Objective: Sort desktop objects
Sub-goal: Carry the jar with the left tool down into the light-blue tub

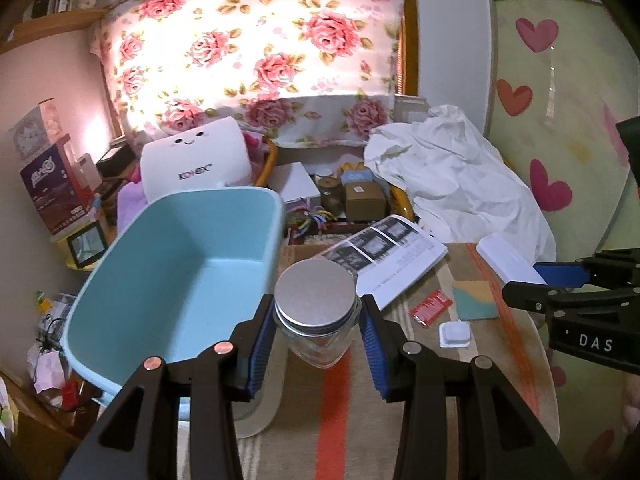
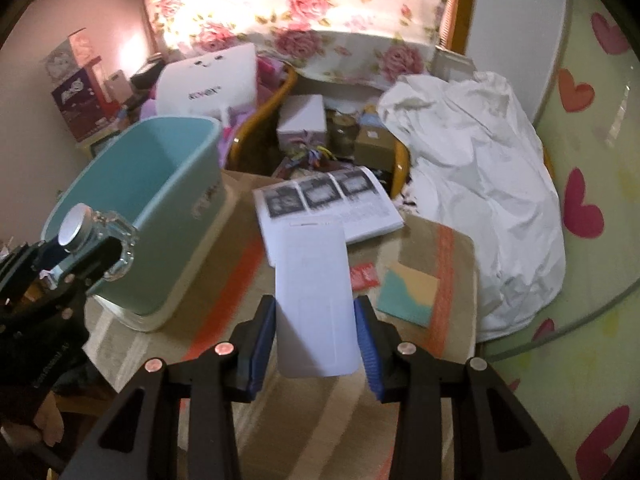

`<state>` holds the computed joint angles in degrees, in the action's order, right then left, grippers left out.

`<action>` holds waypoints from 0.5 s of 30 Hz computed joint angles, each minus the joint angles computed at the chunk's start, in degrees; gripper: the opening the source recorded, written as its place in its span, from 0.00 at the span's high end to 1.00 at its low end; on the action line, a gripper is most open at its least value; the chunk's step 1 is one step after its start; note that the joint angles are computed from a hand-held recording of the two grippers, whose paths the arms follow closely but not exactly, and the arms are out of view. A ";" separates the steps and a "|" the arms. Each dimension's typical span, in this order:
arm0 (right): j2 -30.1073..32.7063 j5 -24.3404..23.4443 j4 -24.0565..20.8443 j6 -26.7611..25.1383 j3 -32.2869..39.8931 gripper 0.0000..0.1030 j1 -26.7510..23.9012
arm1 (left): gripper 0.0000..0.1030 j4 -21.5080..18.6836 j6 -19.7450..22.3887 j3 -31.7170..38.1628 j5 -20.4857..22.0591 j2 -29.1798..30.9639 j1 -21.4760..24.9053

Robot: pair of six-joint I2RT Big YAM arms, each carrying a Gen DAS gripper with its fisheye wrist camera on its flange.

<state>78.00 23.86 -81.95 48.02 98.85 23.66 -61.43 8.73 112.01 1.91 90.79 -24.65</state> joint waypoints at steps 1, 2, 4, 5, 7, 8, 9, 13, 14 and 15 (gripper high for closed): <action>0.66 0.20 -0.05 -0.36 1.20 0.59 0.27 | 0.57 -0.13 0.09 0.39 -0.01 0.02 0.32; 1.47 0.18 -0.18 -0.77 2.56 0.59 0.49 | 0.57 -0.22 0.24 0.80 -0.12 0.05 0.72; 3.15 0.18 -0.42 -1.53 5.31 0.59 0.93 | 0.57 -0.46 0.48 1.56 -0.22 0.12 1.57; 3.97 0.26 -0.57 -1.88 6.58 0.59 1.16 | 0.57 -0.63 0.53 1.95 -0.30 0.23 1.98; 5.42 0.26 -0.70 -2.23 8.73 0.59 1.62 | 0.57 -0.89 0.61 2.52 -0.41 0.34 2.77; 6.20 0.17 -0.67 -2.41 9.88 0.59 1.81 | 0.57 -0.99 0.64 2.72 -0.43 0.35 3.16; 6.99 0.08 -0.66 -2.61 11.04 0.59 2.00 | 0.57 -1.13 0.70 3.06 -0.30 0.45 3.71; 9.80 -0.01 -0.80 -3.69 15.07 0.59 2.75 | 0.57 -1.38 0.92 4.22 -0.26 0.89 5.51; 10.55 -0.01 -0.88 -3.93 16.13 0.59 2.96 | 0.57 -1.46 0.98 4.56 -0.29 1.08 5.92; 11.31 -0.02 -0.98 -4.18 17.21 0.59 3.17 | 0.57 -1.54 1.12 4.77 -0.32 1.15 6.30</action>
<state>89.31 23.85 -82.92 43.84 116.06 26.83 -62.97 9.85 116.78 1.59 91.95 -18.34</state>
